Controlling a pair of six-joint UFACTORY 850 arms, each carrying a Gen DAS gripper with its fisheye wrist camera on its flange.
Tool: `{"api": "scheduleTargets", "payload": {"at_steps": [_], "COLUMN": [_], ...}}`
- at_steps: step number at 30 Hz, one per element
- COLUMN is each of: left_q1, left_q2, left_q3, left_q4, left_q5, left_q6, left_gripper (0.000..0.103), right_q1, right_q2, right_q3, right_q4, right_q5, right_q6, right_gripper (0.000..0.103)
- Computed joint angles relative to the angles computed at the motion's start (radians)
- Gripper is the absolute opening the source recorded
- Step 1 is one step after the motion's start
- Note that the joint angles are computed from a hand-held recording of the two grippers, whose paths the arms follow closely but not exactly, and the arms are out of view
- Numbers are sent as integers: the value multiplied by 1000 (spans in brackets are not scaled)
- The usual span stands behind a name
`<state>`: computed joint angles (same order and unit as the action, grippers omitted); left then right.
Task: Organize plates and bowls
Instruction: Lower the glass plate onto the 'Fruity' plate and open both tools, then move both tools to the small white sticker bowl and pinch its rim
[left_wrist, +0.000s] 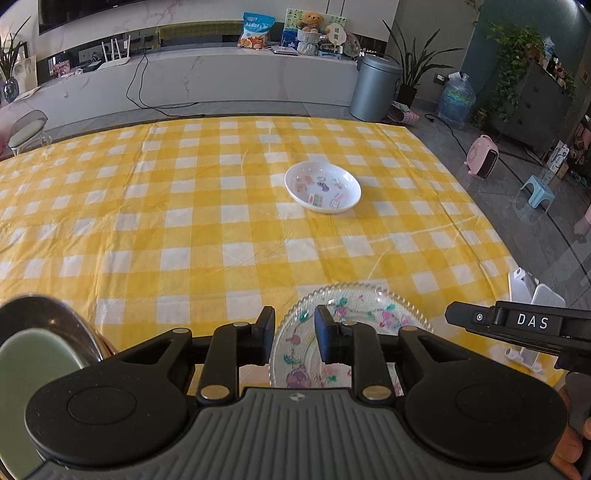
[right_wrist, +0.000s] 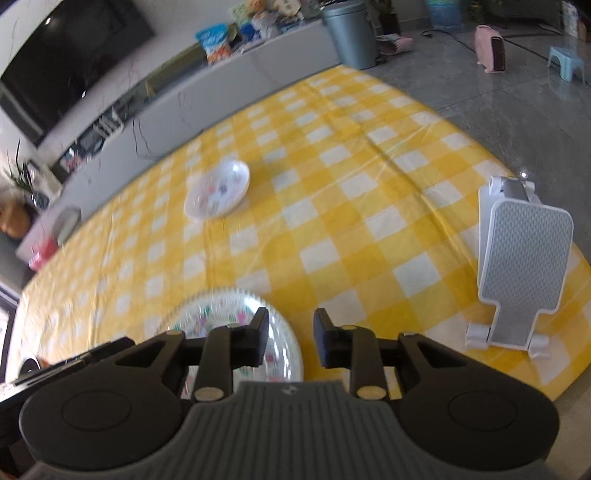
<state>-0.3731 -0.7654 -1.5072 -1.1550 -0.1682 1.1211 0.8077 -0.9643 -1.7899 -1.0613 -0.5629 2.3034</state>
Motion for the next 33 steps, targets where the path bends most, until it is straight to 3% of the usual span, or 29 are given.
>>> {"api": "scheduleTargets", "payload": {"at_steps": [6, 12, 15, 17, 19, 25, 28, 33], "left_q1": [-6, -4, -3, -6, -5, 14, 20, 23], "left_q2": [-41, -88, -117, -132, -150, -232, -279, -363], "left_q3": [-96, -186, -238, -260, -284, -387, -447, -555], "left_q4": [322, 416, 485, 573, 633, 523, 560, 362], "left_q5": [-16, -26, -33, -7, 7, -25, -36, -84], "left_q6": [-368, -551, -664, -788, -873, -842, -945, -838], "left_gripper": [30, 41, 45, 54, 54, 55, 55, 54], "right_q1": [-15, -46, -62, -76, -95, -129, -148, -171], "right_q2": [-10, -11, -41, -65, -93, -103, -115, -165], "right_q3": [-27, -80, -168, -223, -280, -221, -195, -228], "right_q4": [-78, -81, -66, -54, -6, -334, -411, -462], "right_q5": [-71, -60, -64, -53, -27, 63, 125, 169], "right_q6": [53, 68, 0, -45, -109, 242, 349, 447], "right_gripper": [28, 38, 46, 47, 47, 47, 45, 34]}}
